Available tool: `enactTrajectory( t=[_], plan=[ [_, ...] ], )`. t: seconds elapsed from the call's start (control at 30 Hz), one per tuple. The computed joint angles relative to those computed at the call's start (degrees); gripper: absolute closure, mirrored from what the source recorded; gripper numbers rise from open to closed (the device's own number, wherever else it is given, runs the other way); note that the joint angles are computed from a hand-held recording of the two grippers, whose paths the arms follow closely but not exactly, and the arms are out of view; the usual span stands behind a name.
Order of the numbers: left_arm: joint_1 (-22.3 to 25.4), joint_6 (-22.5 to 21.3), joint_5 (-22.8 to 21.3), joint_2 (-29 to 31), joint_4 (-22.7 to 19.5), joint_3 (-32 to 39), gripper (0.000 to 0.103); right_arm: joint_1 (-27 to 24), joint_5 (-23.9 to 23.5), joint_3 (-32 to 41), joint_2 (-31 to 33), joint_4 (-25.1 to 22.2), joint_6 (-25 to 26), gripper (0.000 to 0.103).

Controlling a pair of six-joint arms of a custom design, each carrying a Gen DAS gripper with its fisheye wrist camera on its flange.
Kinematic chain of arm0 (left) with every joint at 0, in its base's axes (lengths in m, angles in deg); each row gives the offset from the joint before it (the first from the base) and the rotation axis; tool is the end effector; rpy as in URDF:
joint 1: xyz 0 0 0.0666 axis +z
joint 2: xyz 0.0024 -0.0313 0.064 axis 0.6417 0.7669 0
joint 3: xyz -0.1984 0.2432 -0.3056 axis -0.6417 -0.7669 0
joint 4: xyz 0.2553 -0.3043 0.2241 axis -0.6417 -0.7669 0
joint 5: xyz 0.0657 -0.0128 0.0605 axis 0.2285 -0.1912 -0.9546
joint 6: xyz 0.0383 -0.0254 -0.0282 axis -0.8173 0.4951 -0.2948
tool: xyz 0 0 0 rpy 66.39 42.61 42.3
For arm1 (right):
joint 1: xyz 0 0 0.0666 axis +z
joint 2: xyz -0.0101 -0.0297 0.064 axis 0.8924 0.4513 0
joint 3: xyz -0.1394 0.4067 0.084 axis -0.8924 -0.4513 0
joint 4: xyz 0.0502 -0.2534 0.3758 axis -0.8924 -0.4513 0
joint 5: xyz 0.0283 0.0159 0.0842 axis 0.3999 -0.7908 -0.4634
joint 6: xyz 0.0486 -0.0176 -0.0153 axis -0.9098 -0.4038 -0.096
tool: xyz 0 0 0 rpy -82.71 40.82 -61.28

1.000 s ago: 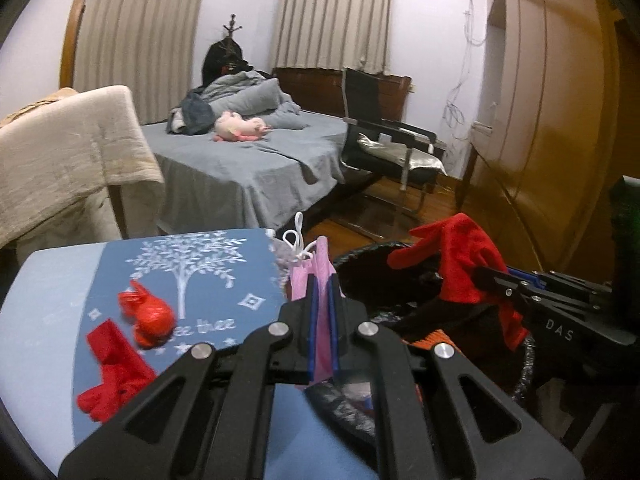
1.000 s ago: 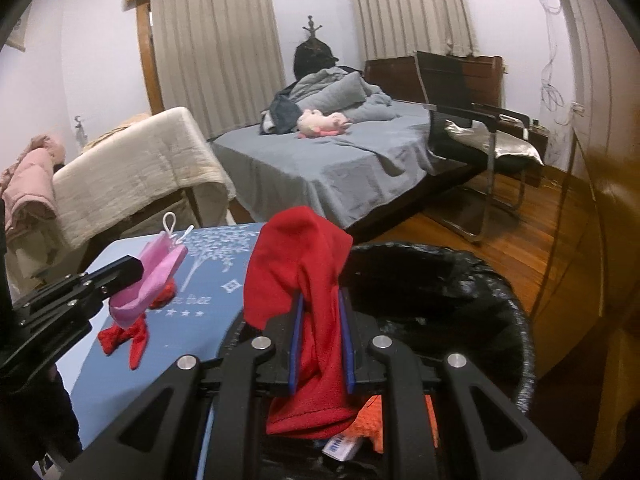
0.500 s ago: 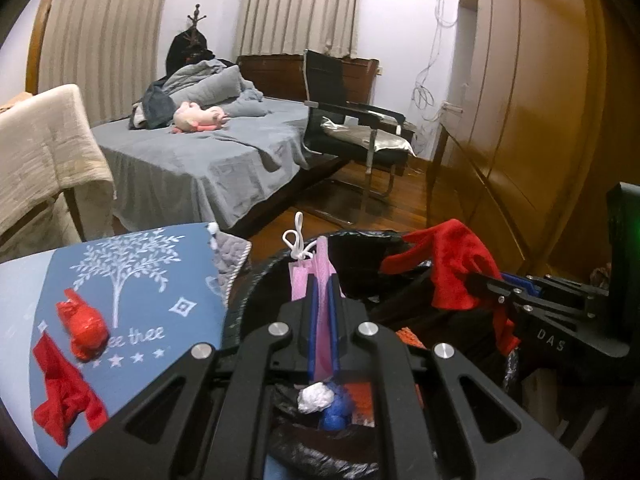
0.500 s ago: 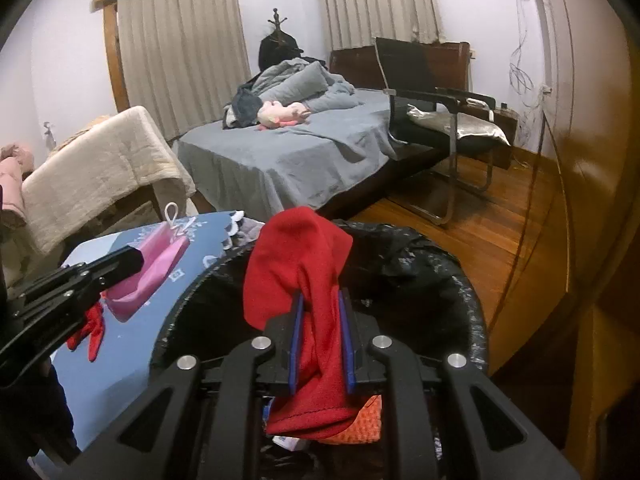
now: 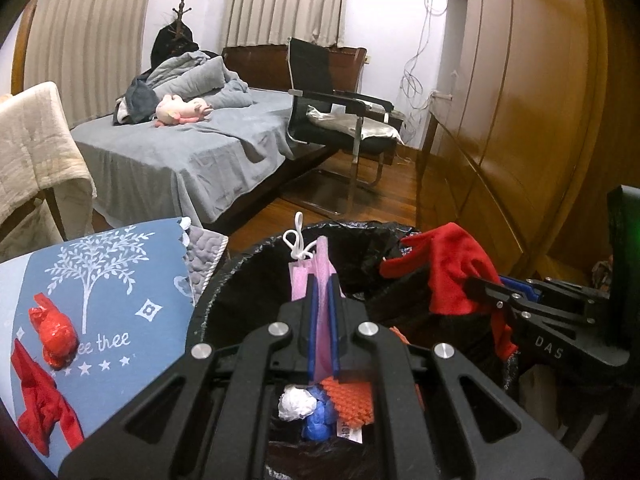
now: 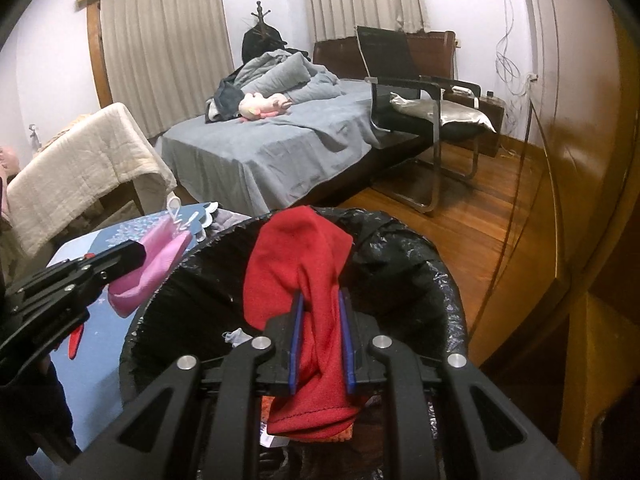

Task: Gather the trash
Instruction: 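Carry the red cloth and pink paper bag over the bin with both tools, then open both tools over the bin to drop the red cloth and pink bag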

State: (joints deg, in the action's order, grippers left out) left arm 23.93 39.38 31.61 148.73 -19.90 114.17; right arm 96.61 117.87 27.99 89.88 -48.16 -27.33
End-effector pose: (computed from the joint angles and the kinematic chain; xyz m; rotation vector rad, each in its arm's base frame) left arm 0.6312 -0.1960 0.4500 0.6781 2.1003 -0.5267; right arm 0.5314 0.3264 0.4377 0.4013 2.1931 -0.0253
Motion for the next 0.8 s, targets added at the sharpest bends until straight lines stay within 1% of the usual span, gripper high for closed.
enactTrajectory(
  t=[0.13, 0.17, 0.2, 0.23, 0.27, 0.3, 0.33, 0.4, 0.43, 0.47, 0.5, 0.53, 0.57, 0.6, 0.7, 0.8],
  plan=[
    [-0.1, -0.1, 0.8, 0.4, -0.7, 0.5, 0.095, -0.2, -0.1, 0.1, 0.2, -0.5, -0.4, 0.085],
    [-0.1, -0.2, 1.1, 0.6, -0.9, 0.6, 0.089, -0.3, -0.2, 0.2, 0.4, -0.9, -0.5, 0.082],
    [0.0, -0.2, 1.2, 0.6, -1.1, 0.6, 0.077, -0.4, -0.2, 0.4, 0.5, -1.4, -0.6, 0.079],
    [0.0, 0.1, 1.2, 0.6, -1.0, 0.5, 0.07, -0.4, 0.0, 0.5, 0.7, -1.9, -1.0, 0.078],
    [0.1, 0.4, 1.4, 0.5, -0.7, 0.4, 0.061, -0.5, 0.0, 0.8, 0.9, -2.4, -1.3, 0.074],
    [0.3, 0.6, 1.6, 0.3, -0.4, 0.2, 0.059, -0.6, 0.1, 0.8, 1.0, -2.7, -1.6, 0.068],
    [0.4, 0.6, 1.5, 0.2, -0.4, 0.2, 0.057, -0.6, 0.3, 0.8, 1.0, -2.9, -2.0, 0.064],
    [0.7, 0.7, 1.2, -0.1, -0.1, 0.0, 0.049, -0.4, 1.2, 0.8, 0.9, -3.1, -2.1, 0.055],
    [0.9, 0.8, 0.9, -0.3, 0.3, -0.2, 0.047, -0.3, 1.4, 0.8, 0.9, -3.2, -2.1, 0.051],
    [1.1, 0.8, 0.7, -0.5, 0.5, -0.3, 0.043, -0.2, 1.7, 0.8, 0.9, -3.2, -2.1, 0.04],
    [1.3, 0.7, 0.3, -0.7, 0.8, -0.4, 0.036, 0.0, 2.3, 0.9, 0.8, -3.1, -2.2, 0.028],
    [1.6, 0.7, -0.3, -1.0, 1.2, -0.6, 0.032, 0.2, 2.9, 0.9, 0.7, -2.9, -2.2, 0.023],
    [1.9, 0.7, -0.7, -1.3, 1.4, -0.9, 0.024, 0.4, 3.4, 0.7, 0.5, -2.7, -2.1, 0.013],
    [2.3, 0.5, -1.1, -1.6, 1.4, -1.0, 0.019, 0.7, 3.9, 0.8, 0.5, -2.2, -1.9, 0.008],
    [3.6, 0.0, -1.6, -2.3, 1.2, -1.4, 0.015, 1.3, 3.4, 1.0, 0.5, -0.8, -0.5, 0.006],
    [5.2, 0.3, -3.1, -3.2, 1.3, -2.4, 0.012, 2.0, 2.8, 1.8, 1.0, 0.5, 0.7, 0.006]
  ],
)
